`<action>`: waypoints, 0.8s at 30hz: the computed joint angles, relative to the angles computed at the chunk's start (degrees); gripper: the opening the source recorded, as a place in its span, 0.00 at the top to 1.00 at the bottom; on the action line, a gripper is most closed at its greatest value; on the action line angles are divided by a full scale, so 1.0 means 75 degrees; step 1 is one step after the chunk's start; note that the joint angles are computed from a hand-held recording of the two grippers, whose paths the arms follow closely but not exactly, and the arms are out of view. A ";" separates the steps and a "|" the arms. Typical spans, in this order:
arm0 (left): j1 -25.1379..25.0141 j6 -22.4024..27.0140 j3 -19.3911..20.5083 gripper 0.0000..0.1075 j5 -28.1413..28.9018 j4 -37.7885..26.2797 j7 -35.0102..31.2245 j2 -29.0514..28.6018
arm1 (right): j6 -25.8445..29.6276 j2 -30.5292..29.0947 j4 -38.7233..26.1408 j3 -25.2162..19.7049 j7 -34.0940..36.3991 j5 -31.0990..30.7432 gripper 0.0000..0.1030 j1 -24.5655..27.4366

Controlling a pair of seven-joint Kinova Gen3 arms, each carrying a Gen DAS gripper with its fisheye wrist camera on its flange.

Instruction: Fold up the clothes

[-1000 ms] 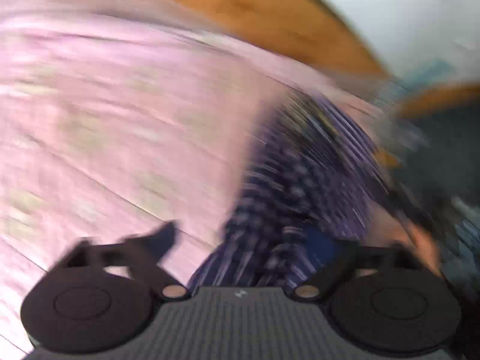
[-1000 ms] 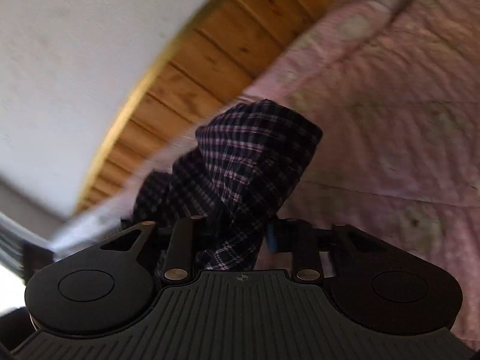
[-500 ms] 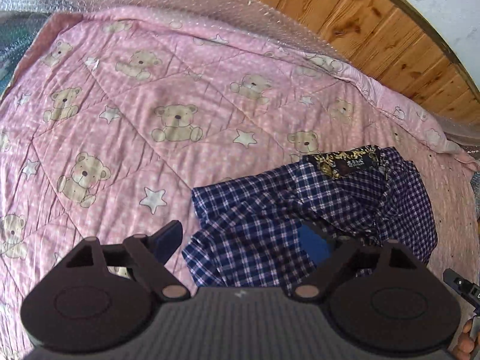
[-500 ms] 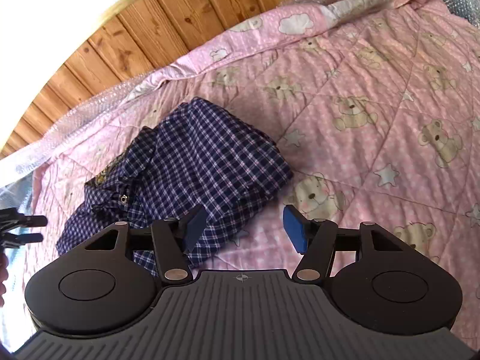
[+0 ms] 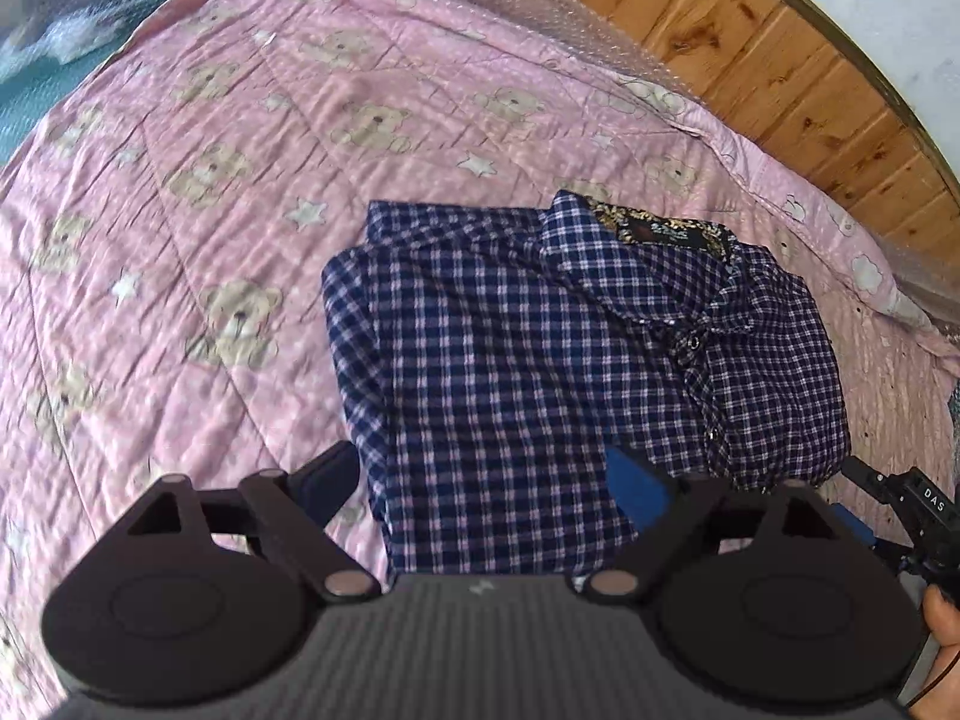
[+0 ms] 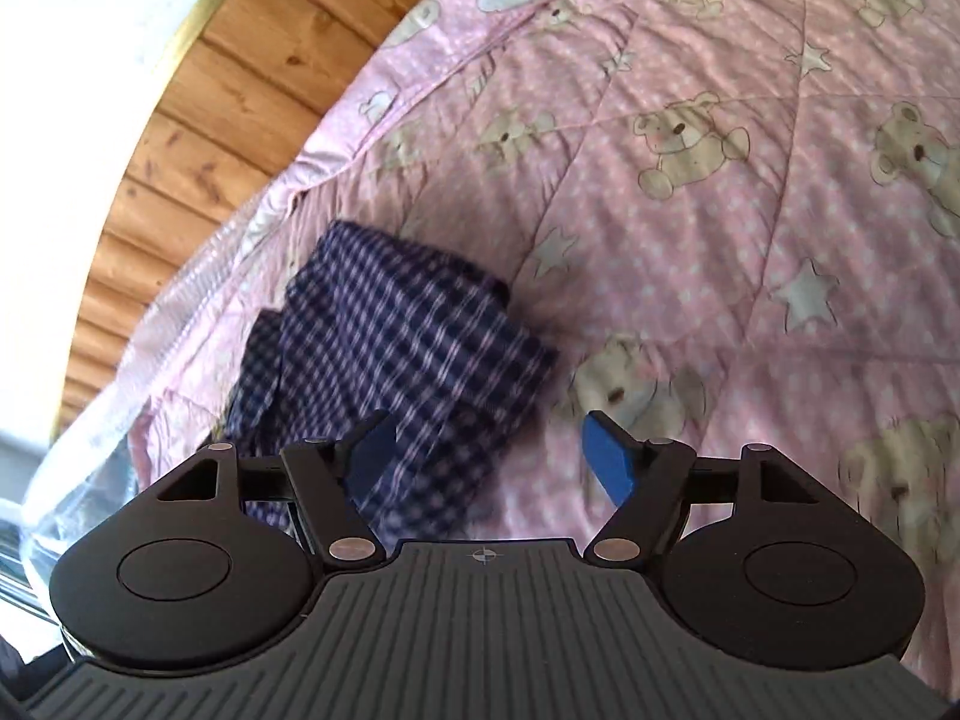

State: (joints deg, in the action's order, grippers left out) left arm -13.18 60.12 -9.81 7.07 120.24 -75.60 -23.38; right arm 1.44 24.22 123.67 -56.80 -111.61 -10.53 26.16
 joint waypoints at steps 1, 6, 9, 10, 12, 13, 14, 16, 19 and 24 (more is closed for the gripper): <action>-0.0084 -0.0046 0.0043 0.15 0.0055 0.0180 0.0206 -0.0155 | -0.0014 0.0129 -0.0031 -0.0051 0.0031 0.0029 0.28 0.0071; -0.0406 -0.0561 -0.0084 0.12 0.0579 0.1358 0.1204 -0.1164 | -0.0056 0.0766 -0.0154 -0.0409 0.0148 0.0194 0.26 0.0497; -0.0528 -0.1081 -0.0194 0.12 0.0875 0.2023 0.1790 -0.1546 | -0.0108 0.1136 -0.0117 -0.0813 0.0206 0.0323 0.26 0.0929; -0.0599 -0.1287 -0.0156 0.12 0.0928 0.2208 0.2001 -0.1620 | -0.0113 0.1266 -0.0115 -0.0933 0.0207 0.0354 0.26 0.1058; -0.0721 -0.1723 -0.0021 0.12 0.0935 0.2511 0.2382 -0.1708 | -0.0130 0.1521 -0.0122 -0.1126 0.0192 0.0397 0.26 0.1268; -0.0845 -0.1918 0.0136 0.12 0.0886 0.2636 0.2641 -0.1732 | -0.0180 0.1676 -0.0126 -0.1217 0.0186 0.0424 0.25 0.1352; -0.0928 -0.2159 0.0257 0.12 0.0847 0.2776 0.2863 -0.1793 | -0.0218 0.1920 -0.0174 -0.1325 0.0199 0.0492 0.26 0.1421; -0.1045 -0.2761 0.0569 0.07 0.0768 0.3063 0.3265 -0.2011 | -0.0082 0.2156 -0.0413 -0.1287 0.0245 0.0629 0.30 0.1277; -0.0963 -0.3292 0.0837 0.15 0.0635 0.3174 0.3652 -0.2023 | 0.0418 0.1862 -0.0908 -0.0727 0.0447 0.0635 0.45 0.0596; -0.1232 -0.3140 0.1491 0.76 0.0041 0.2922 0.4472 -0.1706 | 0.0741 0.1458 -0.1221 -0.0126 0.0829 0.0247 0.88 -0.0024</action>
State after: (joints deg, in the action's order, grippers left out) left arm -22.42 36.57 1.37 7.37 142.16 -42.05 -36.18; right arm 7.00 35.15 114.51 -57.74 -105.39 -8.68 25.98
